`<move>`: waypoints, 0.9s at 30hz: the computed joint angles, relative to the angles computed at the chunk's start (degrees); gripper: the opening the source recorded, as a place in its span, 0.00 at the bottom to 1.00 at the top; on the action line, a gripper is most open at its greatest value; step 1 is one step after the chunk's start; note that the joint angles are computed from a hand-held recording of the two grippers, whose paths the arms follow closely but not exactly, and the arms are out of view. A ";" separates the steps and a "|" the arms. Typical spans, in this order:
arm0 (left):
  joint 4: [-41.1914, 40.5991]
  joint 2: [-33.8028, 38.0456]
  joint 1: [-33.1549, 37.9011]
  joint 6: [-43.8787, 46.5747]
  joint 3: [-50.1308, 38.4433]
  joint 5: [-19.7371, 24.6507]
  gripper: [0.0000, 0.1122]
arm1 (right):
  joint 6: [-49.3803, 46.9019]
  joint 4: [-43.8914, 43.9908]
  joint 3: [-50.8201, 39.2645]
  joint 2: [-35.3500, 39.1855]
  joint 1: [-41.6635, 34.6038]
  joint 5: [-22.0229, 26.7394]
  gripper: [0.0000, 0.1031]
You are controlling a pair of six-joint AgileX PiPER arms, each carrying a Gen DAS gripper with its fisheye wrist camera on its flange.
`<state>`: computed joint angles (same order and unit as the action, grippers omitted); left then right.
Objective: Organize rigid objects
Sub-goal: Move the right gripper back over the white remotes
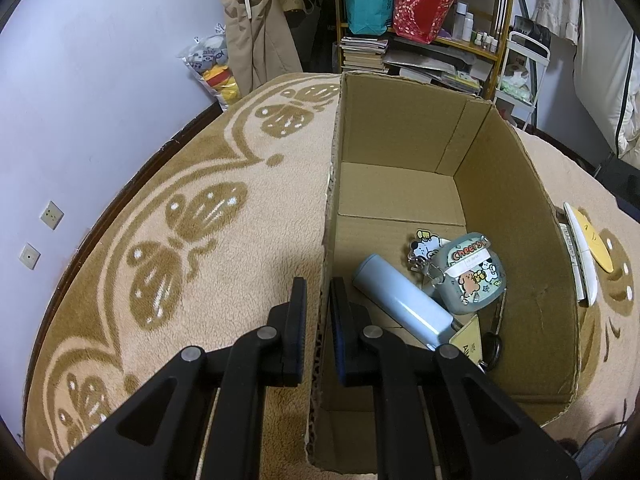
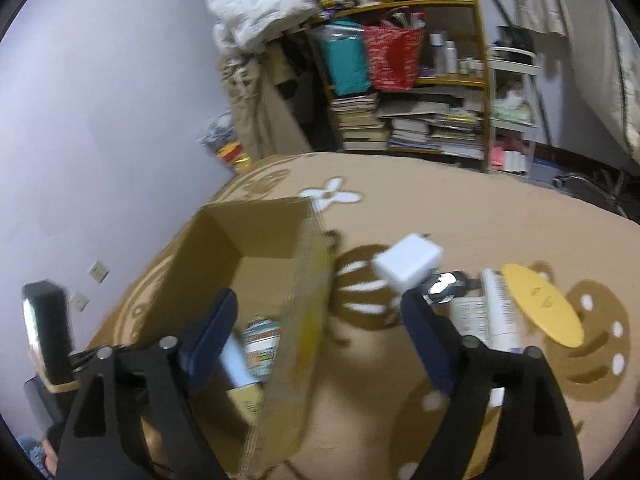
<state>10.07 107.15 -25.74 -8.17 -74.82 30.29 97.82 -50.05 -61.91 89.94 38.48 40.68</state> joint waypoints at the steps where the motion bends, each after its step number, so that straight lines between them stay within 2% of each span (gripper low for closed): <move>1: 0.00 0.00 0.00 0.00 0.00 0.00 0.10 | 1.50 -0.92 1.07 -0.62 -0.55 0.92 0.91; 9: 1.57 -0.29 -0.79 -1.69 0.69 -0.27 0.10 | 5.46 -1.49 8.27 -4.12 -6.10 1.43 0.91; 19: 1.75 -0.49 -0.94 -1.92 0.89 -0.29 0.10 | 7.80 2.17 18.95 -5.26 -16.23 -7.68 0.91; 27: 1.62 -0.48 -0.86 -1.77 0.85 -0.24 0.11 | 3.91 6.35 20.30 -1.35 -19.35 -9.67 0.91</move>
<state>11.69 106.67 -26.60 -9.93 -73.98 30.05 101.73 -43.70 -41.61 88.59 19.13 31.01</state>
